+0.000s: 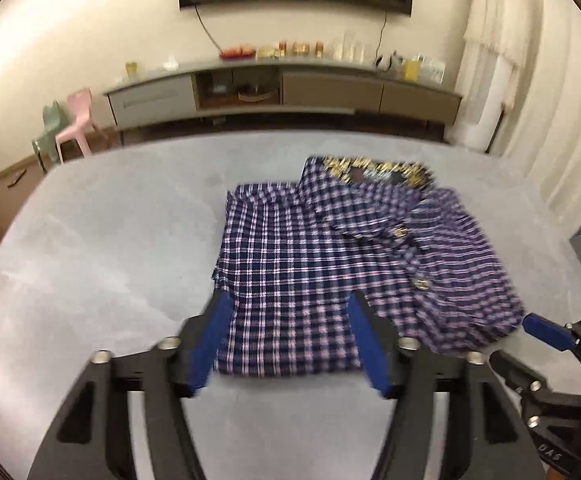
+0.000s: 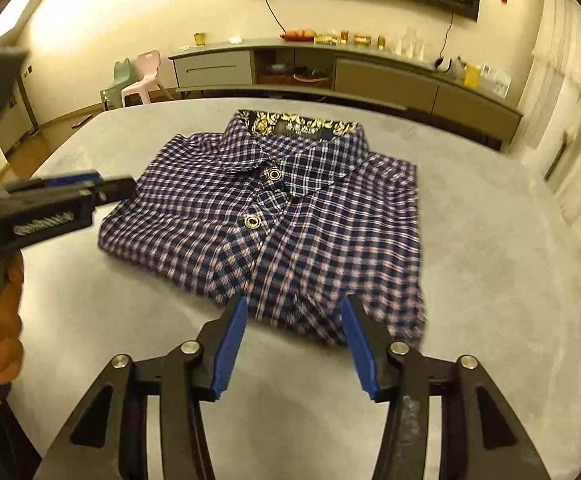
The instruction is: Fold clothes
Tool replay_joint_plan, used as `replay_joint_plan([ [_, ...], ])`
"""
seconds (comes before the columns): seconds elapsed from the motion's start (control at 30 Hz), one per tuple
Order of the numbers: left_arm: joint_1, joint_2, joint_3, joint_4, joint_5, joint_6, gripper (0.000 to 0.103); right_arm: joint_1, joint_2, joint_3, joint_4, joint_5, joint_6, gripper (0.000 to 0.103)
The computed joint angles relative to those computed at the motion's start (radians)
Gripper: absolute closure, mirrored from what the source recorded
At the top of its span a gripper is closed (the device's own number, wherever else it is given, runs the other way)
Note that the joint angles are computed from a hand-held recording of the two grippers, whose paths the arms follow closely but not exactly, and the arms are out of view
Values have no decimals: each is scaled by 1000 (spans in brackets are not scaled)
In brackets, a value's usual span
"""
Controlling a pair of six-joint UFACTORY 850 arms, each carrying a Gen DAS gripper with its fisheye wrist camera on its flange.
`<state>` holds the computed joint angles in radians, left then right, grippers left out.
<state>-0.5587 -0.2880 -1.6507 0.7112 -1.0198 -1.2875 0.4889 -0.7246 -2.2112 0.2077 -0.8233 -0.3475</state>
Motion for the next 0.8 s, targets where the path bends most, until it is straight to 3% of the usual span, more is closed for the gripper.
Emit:
replay_joint_plan([
  [0.03, -15, 11, 3, -4, -4, -14, 21, -4, 42, 64, 10, 26, -12, 43],
  [0.2, -86, 43, 43, 90, -54, -143, 0, -29, 180, 292, 68, 75, -39, 41],
  [0.5, -72, 63, 122, 39, -16, -140, 0, -29, 146, 250, 24, 59, 0, 41],
  [0.8, -63, 50, 116, 26, 29, -117, 0, -7, 99, 179, -31, 31, 59, 41],
])
